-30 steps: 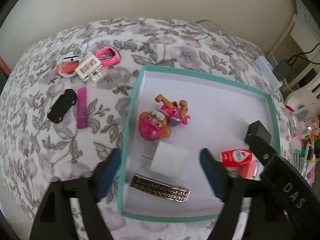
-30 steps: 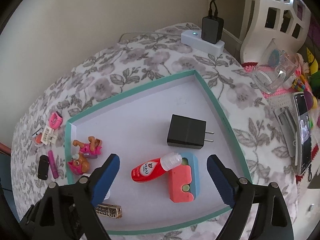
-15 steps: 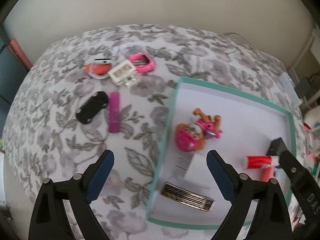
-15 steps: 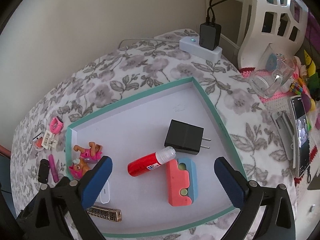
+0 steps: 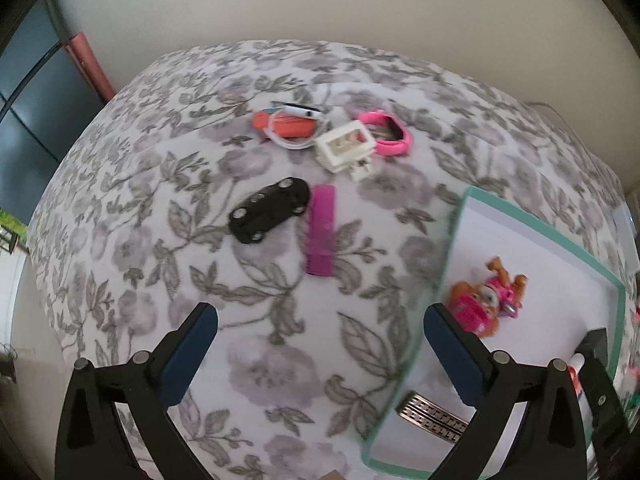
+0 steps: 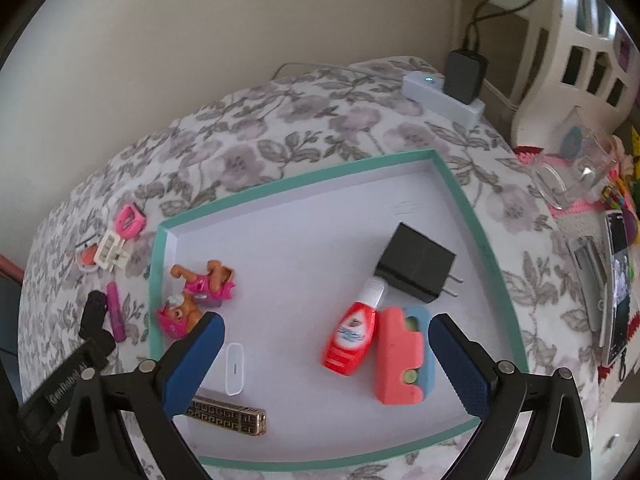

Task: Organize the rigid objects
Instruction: 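Grasp the magenta stick with the right gripper while the left moves toward the black toy car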

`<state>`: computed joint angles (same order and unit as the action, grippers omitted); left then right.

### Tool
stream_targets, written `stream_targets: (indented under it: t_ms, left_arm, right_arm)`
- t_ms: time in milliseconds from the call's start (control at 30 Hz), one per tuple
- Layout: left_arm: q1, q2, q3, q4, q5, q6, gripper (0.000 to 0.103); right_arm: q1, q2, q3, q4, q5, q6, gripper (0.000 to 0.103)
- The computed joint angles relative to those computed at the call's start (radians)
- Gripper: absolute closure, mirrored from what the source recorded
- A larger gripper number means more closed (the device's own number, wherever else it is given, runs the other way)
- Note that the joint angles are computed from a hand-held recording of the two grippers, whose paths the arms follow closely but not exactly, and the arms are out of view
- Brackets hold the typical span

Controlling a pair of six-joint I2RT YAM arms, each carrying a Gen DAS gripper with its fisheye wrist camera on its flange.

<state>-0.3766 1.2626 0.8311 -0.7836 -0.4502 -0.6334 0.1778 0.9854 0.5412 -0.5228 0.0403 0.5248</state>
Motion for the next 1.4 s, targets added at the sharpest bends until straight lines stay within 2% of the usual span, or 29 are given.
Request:
stream_targets:
  t_ms: [433,567,933,1167,1400]
  left_arm:
    - [0.294,-0.007,-0.035,0.022,0.117,0.104,0.0]
    - [0.384,-0.016,-0.034,0.034,0.151,0.142,0.0]
    - [0.546,0.008,0.008,0.087,0.249,0.247,0.0]
    - [0.689,0.075,0.003,0.196,0.314,0.363,0.0]
    - [0.765,0.168,0.024,0.262,0.422,0.409,0.0]
  right_arm:
    - [0.316,0.115,0.066,0.055,0.132,0.072,0.0]
    - [0.391,0.162,0.098,0.096,0.141,0.086,0.0]
    - [0.463,0.27,0.173,0.17,0.177,0.069,0.0]
    - [0.507,0.388,0.255,0.226,0.168,0.032,0.0]
    - [0.555,0.54,0.377,0.261,0.198,-0.014,0.001]
